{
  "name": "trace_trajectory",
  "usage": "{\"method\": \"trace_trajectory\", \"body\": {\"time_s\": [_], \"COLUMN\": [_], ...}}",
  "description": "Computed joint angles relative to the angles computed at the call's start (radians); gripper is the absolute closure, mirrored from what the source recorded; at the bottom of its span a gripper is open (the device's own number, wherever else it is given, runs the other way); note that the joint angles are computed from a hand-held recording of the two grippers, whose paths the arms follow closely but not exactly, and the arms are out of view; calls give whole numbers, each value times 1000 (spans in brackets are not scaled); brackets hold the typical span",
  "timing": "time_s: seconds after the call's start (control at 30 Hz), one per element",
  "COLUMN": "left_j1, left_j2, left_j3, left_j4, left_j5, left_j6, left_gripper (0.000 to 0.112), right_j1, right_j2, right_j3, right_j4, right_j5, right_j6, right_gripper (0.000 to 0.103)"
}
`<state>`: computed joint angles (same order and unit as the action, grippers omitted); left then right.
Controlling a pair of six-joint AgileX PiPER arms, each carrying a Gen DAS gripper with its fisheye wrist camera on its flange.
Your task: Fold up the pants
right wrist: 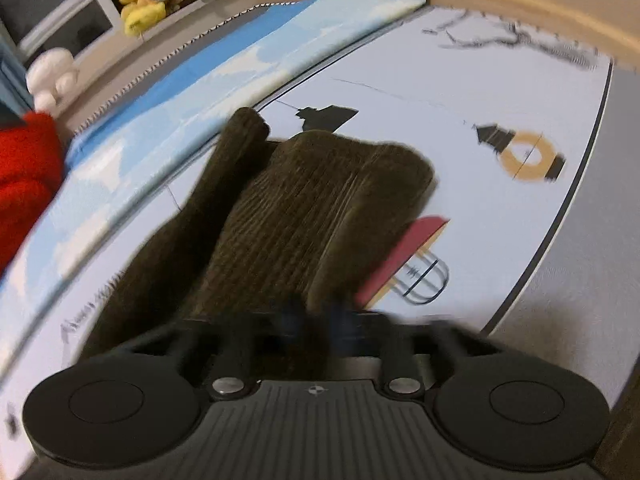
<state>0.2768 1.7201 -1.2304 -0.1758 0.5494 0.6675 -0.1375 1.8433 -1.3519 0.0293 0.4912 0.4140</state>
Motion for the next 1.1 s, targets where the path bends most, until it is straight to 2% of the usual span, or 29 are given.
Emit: {"method": "trace_trajectory", "body": {"time_s": [0.03,0.07,0.1,0.13,0.2,0.27,0.3,0.33,0.37,0.43,0.5,0.53,0.57,0.6,0.63,0.7,0.77,0.83,0.87,0.9,0.93,0.97,1.0,1.03,1.1], "left_j1": [-8,-21,-33,-43,-61,-88,-90,-81,-64,-24,7,23,45,70,98,165,250,371,425,466,498,518,518,523,550], "left_j2": [-8,-16,-15,-12,-5,9,14,7,-4,-23,-47,-63,-75,-86,-90,-93,-91,-120,-137,-152,-169,-171,-146,-105,-68], "left_j3": [-1,17,31,30,25,13,1,-2,-10,-29,-55,-72,-96,-131,-166,-258,-338,-353,-340,-317,-270,-233,-230,-254,-256], "left_j4": [16,72,146,180,201,299,301,263,185,43,16,16,20,39,50,74,68,12,-14,-21,-12,10,68,98,62], "left_j5": [-24,-89,-144,-159,-168,-143,-123,-119,-111,-83,-35,8,60,131,190,345,482,546,555,547,511,482,492,520,495], "left_j6": [-17,-75,-172,-251,-316,-406,-414,-395,-340,-226,-230,-252,-284,-335,-374,-479,-536,-542,-526,-507,-478,-447,-442,-429,-365], "left_gripper": [108,108,108,108,104,96,88,82,72,70,70,70,70,70,70,64,64,53,43,37,36,36,36,36,31], "right_j1": [4,14,26,38,70,96,81,47,6,-58,-63,-62,-58,-55,-51,-45,-14,37,46,50,58,64,63,49,22], "right_j2": [-15,-38,-65,-94,-150,-125,-102,-88,-95,-124,-155,-161,-152,-135,-116,-72,-60,-41,-47,-50,-47,-49,-48,-57,-87], "right_j3": [3,-2,-7,-14,-28,-63,-64,-46,-23,21,71,81,77,58,36,5,21,3,21,38,43,54,57,67,70], "right_j4": [-46,-132,-219,-295,-495,-666,-698,-689,-640,-527,-462,-371,-271,-179,-127,-140,-221,-309,-307,-296,-322,-368,-374,-349,-306], "right_j5": [2,26,58,101,229,389,442,455,428,315,168,110,92,114,160,244,228,235,200,163,157,159,146,131,135], "right_j6": [65,165,265,365,565,668,693,723,731,663,556,456,356,293,271,341,431,448,427,397,396,417,420,401,376], "right_gripper": [98,99,100,100,101,102,98,97,97,97,96,94,79,60,55,54,52,49,51,60,69,87,93,95,98]}}
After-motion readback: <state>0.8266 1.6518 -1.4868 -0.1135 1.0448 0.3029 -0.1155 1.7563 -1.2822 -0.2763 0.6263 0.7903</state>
